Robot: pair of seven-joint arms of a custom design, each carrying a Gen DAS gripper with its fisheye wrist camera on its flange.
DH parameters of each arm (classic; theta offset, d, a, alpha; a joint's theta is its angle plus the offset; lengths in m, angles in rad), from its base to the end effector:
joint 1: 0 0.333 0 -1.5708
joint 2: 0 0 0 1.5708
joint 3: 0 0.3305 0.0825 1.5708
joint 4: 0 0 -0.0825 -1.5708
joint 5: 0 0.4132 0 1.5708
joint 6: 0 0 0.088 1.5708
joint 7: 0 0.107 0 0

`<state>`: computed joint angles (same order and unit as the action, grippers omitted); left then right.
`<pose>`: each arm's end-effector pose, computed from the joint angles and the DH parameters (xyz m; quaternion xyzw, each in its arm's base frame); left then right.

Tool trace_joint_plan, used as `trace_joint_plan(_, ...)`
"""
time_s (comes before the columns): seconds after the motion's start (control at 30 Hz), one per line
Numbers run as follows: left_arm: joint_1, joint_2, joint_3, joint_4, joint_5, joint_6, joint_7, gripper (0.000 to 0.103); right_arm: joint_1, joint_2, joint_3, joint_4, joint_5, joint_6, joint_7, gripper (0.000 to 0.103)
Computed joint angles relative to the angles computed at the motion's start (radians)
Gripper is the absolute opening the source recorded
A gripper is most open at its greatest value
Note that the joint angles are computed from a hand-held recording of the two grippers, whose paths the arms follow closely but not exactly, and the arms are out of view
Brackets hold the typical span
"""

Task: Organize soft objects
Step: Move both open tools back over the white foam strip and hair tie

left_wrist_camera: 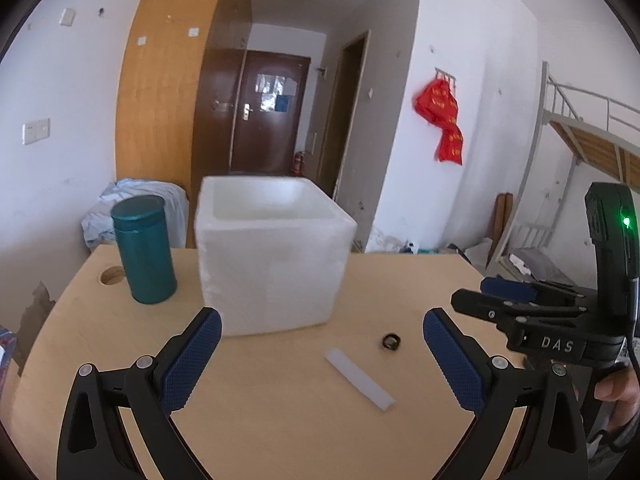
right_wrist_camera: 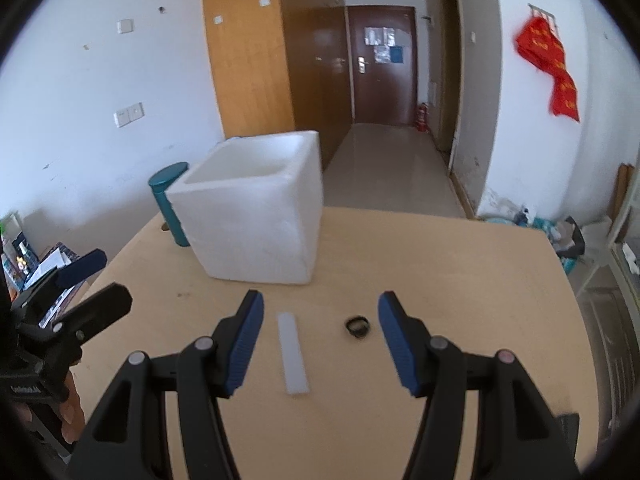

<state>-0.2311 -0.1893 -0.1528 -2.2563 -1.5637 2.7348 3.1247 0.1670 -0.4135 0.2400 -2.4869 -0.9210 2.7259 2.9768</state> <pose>0.5130 -0.1688 0.4857 -0.3859 0.7599 -0.5034 0.1426 0.4220 0.2206 0.4890 -0.5569 0.7099 -0.3071 0.3025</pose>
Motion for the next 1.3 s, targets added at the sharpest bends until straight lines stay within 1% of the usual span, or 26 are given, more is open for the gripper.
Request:
trace_joint_plan(0.07, -0.006, -0.005, -0.006, -0.012, 0.004, 0.002, -0.003, 0.101, 0.000, -0.015, 0.013, -0.017, -0.005, -0.036, 0.005, 0.064)
trace_joint_plan(0.1, -0.011, -0.009, -0.009, -0.020, 0.005, 0.004, -0.003, 0.101, 0.003, -0.022, 0.014, -0.027, -0.006, -0.040, 0.010, 0.064)
trace_joint_plan(0.17, -0.018, -0.018, -0.012, -0.032, 0.004, 0.004, 0.000, 0.101, 0.010, -0.036, 0.006, -0.054, -0.003, -0.022, 0.011, 0.064)
trace_joint_plan(0.23, -0.027, -0.024, -0.016, -0.044, -0.012, 0.013, 0.011, 0.101, 0.009, -0.046, 0.008, -0.070, -0.002, -0.022, 0.012, 0.064)
trace_joint_plan(0.43, -0.042, -0.025, -0.025, -0.064, -0.046, 0.028, 0.043, 0.101, -0.006, -0.067, 0.003, -0.105, 0.005, 0.008, 0.014, 0.064)
trace_joint_plan(0.53, -0.044, -0.024, -0.026, -0.069, -0.064, 0.025, 0.066, 0.101, -0.021, -0.055, 0.009, -0.109, -0.007, 0.030, 0.018, 0.064)
trace_joint_plan(0.77, -0.039, 0.003, -0.029, -0.063, -0.090, 0.004, 0.094, 0.101, -0.046, -0.010, -0.002, -0.110, -0.021, 0.076, 0.006, 0.064)
trace_joint_plan(0.83, -0.038, 0.021, -0.036, -0.050, -0.073, 0.012, 0.084, 0.101, -0.051, 0.000, -0.007, -0.106, -0.024, 0.080, 0.006, 0.064)
trace_joint_plan(0.93, -0.039, 0.054, -0.044, -0.029, -0.029, 0.018, 0.029, 0.101, -0.059, 0.012, -0.025, -0.105, -0.019, 0.103, -0.004, 0.064)
trace_joint_plan(1.03, -0.043, 0.087, -0.054, -0.008, 0.028, 0.034, -0.029, 0.101, -0.057, 0.034, -0.043, -0.092, 0.003, 0.112, -0.049, 0.064)
trace_joint_plan(1.13, -0.046, 0.110, -0.060, 0.008, 0.052, 0.047, -0.059, 0.101, -0.060, 0.060, -0.050, -0.076, 0.017, 0.117, -0.076, 0.064)
trace_joint_plan(1.3, -0.051, 0.137, -0.071, 0.028, 0.068, 0.066, -0.060, 0.101, -0.074, 0.080, -0.058, -0.075, 0.016, 0.155, -0.083, 0.064)
